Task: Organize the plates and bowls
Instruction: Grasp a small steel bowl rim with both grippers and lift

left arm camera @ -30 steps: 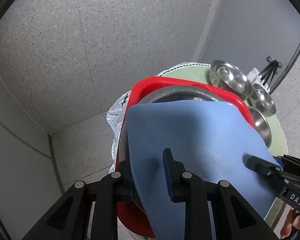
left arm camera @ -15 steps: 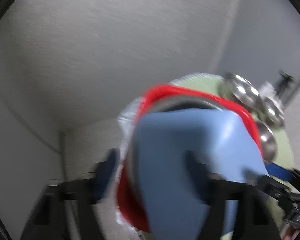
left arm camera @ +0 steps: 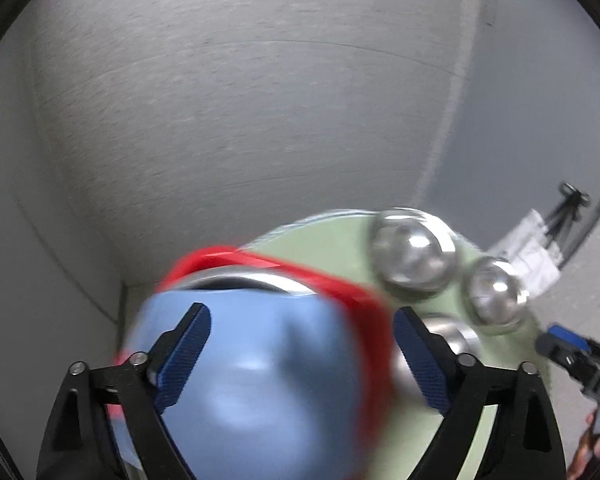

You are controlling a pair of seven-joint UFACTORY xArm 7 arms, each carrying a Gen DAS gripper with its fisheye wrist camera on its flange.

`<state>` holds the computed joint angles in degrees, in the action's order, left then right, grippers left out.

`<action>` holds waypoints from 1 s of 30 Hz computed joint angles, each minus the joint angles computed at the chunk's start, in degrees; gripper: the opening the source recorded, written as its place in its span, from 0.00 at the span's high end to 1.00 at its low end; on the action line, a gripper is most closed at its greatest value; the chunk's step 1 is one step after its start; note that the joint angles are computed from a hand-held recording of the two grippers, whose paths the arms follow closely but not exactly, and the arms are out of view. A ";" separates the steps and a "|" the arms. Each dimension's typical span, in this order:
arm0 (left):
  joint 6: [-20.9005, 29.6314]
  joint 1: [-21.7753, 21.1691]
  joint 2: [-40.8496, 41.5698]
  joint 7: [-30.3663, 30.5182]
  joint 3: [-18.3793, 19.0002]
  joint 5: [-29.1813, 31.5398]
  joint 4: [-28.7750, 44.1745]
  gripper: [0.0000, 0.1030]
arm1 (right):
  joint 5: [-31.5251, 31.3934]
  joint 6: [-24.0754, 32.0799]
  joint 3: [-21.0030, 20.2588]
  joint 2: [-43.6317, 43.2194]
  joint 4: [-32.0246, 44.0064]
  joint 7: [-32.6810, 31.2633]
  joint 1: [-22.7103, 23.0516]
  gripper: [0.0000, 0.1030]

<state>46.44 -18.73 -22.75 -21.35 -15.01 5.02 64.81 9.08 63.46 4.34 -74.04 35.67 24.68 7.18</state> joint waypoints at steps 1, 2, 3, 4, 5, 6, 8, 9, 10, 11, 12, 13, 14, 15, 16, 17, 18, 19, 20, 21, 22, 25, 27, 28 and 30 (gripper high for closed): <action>0.38 -0.12 2.43 -1.94 -2.59 1.44 2.46 0.12 | -1.96 0.44 -2.98 -0.66 -0.33 -2.21 -0.73 0.34; 1.18 -0.28 4.37 -4.07 -4.65 3.38 4.43 0.12 | -3.19 0.67 -4.83 -0.97 -0.54 -3.83 -1.55 0.33; 1.79 -0.71 6.08 -5.76 -5.94 5.11 6.00 0.12 | -4.46 0.81 -6.84 -0.97 -0.79 -5.73 -2.52 0.32; 2.55 -1.47 8.83 -7.90 -7.73 7.37 8.28 0.12 | -5.48 0.90 -9.05 -0.71 -1.05 -7.65 -3.58 0.32; 3.59 -2.39 11.17 -9.25 -8.74 9.01 10.23 0.12 | -5.91 0.98 -11.20 -0.30 -1.20 -9.29 -4.60 0.32; 4.78 -3.36 13.71 -10.43 -9.60 10.72 12.29 0.12 | -6.23 0.85 -13.43 0.49 -1.33 -11.24 -5.45 0.32; 7.68 -5.83 20.05 -13.27 -11.22 14.38 17.44 0.12 | -6.47 0.42 -15.77 2.40 -1.49 -14.46 -7.23 0.32; 8.57 -7.06 22.89 -13.88 -11.29 15.42 19.85 0.12 | -6.28 -0.02 -16.91 3.86 -1.34 -15.99 -7.83 0.32; 9.79 -8.59 26.40 -14.48 -11.39 16.61 22.80 0.12 | -5.85 -0.42 -18.08 4.84 -1.71 -17.55 -8.32 0.32; 11.55 -10.13 29.23 -15.35 -11.17 18.14 25.57 0.12 | -5.41 -0.73 -18.99 6.07 -1.83 -18.83 -8.89 0.32; 13.03 -11.45 31.54 -15.67 -10.66 19.17 27.79 0.12 | -4.88 -1.33 -19.68 7.49 -2.16 -20.01 -9.38 0.32; 14.04 -12.79 33.76 -15.90 -10.11 19.98 29.91 0.12 | -4.09 -2.07 -20.13 8.52 -2.71 -21.10 -9.72 0.32; 15.26 -14.04 36.00 -15.84 -9.42 20.73 32.17 0.12 | -3.27 -2.64 -20.64 9.66 -3.27 -22.10 -10.15 0.32; 16.77 -15.29 38.33 -15.57 -8.67 21.29 34.66 0.13 | -2.30 -3.04 -21.12 10.98 -3.52 -23.09 -10.38 0.32; 17.90 -16.09 40.81 -14.74 -7.78 21.27 37.57 0.14 | -1.34 -3.40 -21.59 11.67 -3.87 -24.22 -10.70 0.32; 18.67 -16.92 42.01 -14.45 -7.07 21.05 38.95 0.18 | -0.48 -3.69 -21.94 12.63 -4.08 -25.23 -11.09 0.32; 19.18 -17.57 43.55 -13.71 -6.30 20.79 40.67 0.18 | 0.35 -3.88 -21.76 13.50 -4.25 -25.93 -11.50 0.32; 19.83 -18.32 45.28 -13.03 -5.65 20.31 42.60 0.22 | 1.33 -4.24 -21.92 14.51 -4.36 -26.86 -11.66 0.32; 20.54 -19.25 46.73 -12.61 -4.97 20.07 44.44 0.23 | 2.39 -4.29 -22.01 15.45 -4.37 -27.53 -11.83 0.34; 21.28 -20.48 48.19 -12.31 -4.02 20.71 46.38 0.23 | 3.31 -4.19 -22.20 16.26 -4.38 -28.39 -11.94 0.36; 21.94 -21.73 49.54 -11.69 -3.20 21.22 48.30 0.24 | 4.19 -4.01 -22.46 16.77 -4.47 -29.38 -12.05 0.40; 23.26 -24.21 53.10 -9.14 -1.41 20.38 53.71 0.40 | 6.89 -3.35 -23.09 18.81 -4.44 -31.53 -12.33 0.59; 24.76 -25.01 55.16 -7.32 -0.68 18.17 56.45 0.60 | 8.42 -2.85 -22.89 19.29 -4.52 -32.41 -12.86 0.68; 26.03 -25.58 56.68 -6.44 -0.16 17.26 58.64 0.62 | 9.19 -2.68 -22.99 19.42 -4.54 -33.06 -12.92 0.73; 26.05 -26.42 57.34 -5.77 1.26 16.45 59.46 0.62 | 10.05 -2.50 -22.50 19.68 -4.38 -33.72 -13.40 0.78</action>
